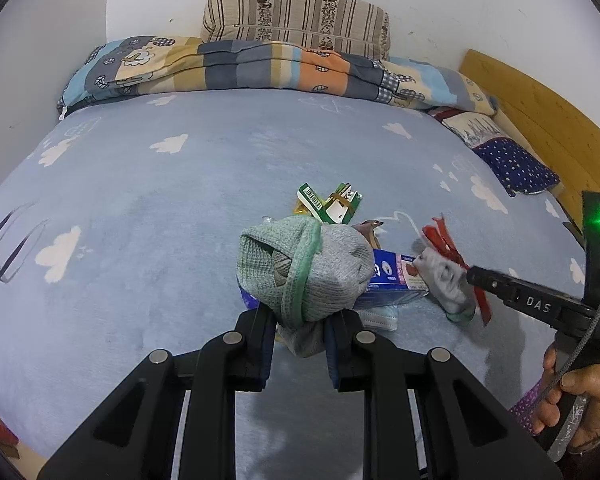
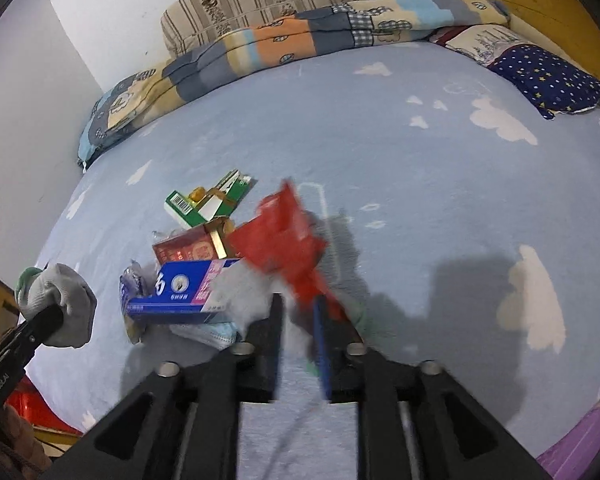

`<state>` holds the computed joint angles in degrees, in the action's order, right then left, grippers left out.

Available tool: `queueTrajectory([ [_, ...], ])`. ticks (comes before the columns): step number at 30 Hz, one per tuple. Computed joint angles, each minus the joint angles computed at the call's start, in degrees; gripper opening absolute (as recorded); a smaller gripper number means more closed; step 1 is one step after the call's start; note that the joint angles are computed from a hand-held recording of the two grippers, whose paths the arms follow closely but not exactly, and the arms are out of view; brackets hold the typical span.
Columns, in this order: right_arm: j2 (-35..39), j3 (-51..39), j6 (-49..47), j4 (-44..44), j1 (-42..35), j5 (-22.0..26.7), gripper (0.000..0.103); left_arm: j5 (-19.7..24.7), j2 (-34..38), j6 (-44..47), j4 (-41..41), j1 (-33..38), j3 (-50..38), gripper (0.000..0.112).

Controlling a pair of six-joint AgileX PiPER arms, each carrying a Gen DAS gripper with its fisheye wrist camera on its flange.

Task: Collect trash
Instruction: 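Grasp the red wrapper with the right tool while left tool holds the sock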

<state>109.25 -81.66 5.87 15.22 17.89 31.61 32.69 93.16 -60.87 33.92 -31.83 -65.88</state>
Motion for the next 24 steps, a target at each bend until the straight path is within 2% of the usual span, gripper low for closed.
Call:
queueTrajectory([
  [1,0.0,-0.2,-0.2,-0.2,0.1,-0.3,0.048,-0.1,0.0,0.2,-0.3,0.2,0.0,0.02],
  [2,-0.3,0.2,0.6,-1.6,0.3,-1.3,0.052,-0.3,0.0,0.3,-0.5,0.3,0.0,0.02],
  [5,-0.9,0.2,6.1,-10.6,1.5,-4.6,0.055,-0.3,0.3,0.7,-1.0,0.6,-0.2,0.02],
  [7,0.9,-2.4,5.5,-11.3,0.5,-4.6,0.056,-0.3,0.5,1.1,-1.0,0.5,-0.4,0.02],
  [12,9.8,-14.4,-0.2,0.6,-4.4,2.6,0.056,-0.4,0.9,1.6,-1.4,0.7,-0.7,0.02],
  [15,18.6,-27.4,-1.8,2.6,-5.5,12.6,0.056,-0.6,1.1,2.4,-1.8,0.8,-0.8,0.02],
  [18,25.9,-35.9,-4.1,7.1,-6.3,20.3,0.06,-1.1,1.3,4.2,-3.3,1.0,-0.9,0.02],
  [19,26.9,-36.7,-3.6,6.4,-6.0,21.1,0.06,-1.4,1.3,4.7,-3.7,1.1,-1.0,0.02],
  [21,26.9,-35.6,-2.4,4.7,-5.7,20.1,0.052,-1.5,1.3,4.3,-3.2,0.8,-1.1,0.02],
  [23,25.0,-32.5,-2.3,4.6,-6.0,17.3,0.029,-1.6,1.3,3.7,-2.4,0.4,-1.0,0.02],
  [24,23.4,-30.1,-2.1,4.6,-6.4,15.1,0.029,-1.6,1.3,3.6,-2.2,0.3,-1.0,0.02],
])
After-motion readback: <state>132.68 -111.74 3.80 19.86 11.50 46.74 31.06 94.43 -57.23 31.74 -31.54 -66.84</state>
